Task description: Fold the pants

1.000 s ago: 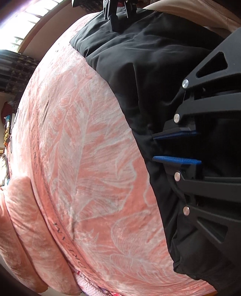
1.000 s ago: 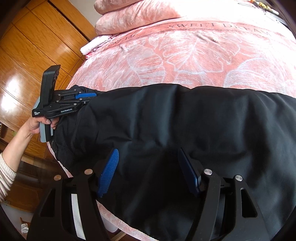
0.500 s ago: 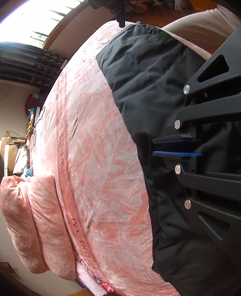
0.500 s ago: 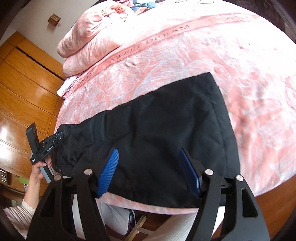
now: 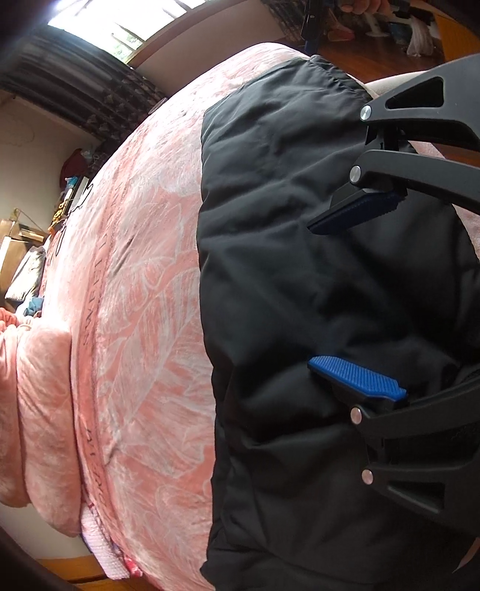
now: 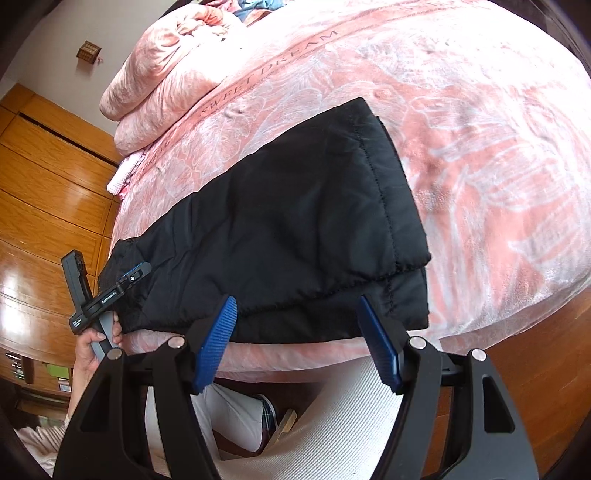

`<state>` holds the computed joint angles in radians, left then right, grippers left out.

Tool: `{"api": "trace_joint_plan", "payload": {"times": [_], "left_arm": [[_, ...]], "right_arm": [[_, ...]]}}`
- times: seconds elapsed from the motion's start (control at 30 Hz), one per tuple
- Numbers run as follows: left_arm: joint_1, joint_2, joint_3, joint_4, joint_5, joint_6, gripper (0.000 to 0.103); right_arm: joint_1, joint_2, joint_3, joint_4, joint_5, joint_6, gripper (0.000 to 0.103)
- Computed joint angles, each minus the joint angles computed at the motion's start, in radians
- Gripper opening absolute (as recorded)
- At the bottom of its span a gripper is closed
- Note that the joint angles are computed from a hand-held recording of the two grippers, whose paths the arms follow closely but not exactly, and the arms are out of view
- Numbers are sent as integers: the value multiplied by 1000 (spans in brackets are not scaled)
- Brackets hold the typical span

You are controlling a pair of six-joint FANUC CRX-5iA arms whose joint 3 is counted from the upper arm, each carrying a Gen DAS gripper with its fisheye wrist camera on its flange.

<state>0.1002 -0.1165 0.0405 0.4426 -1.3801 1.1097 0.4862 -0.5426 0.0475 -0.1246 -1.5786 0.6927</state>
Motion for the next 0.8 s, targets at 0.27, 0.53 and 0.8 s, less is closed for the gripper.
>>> {"api": "trace_joint_plan", "payload": {"times": [0.27,0.53,0.8], "left_arm": [[-25,21,65,-79,-86,93,79],[-29,44,81,-77,-106,125,83],[-67,57,88,-116,-101,132,88]], "right_arm": [[-160,66,-4,-77,1,38,67],[-116,54,4,-43,15,3,6],[-148,34,-3,-110,-82,36,15]]}}
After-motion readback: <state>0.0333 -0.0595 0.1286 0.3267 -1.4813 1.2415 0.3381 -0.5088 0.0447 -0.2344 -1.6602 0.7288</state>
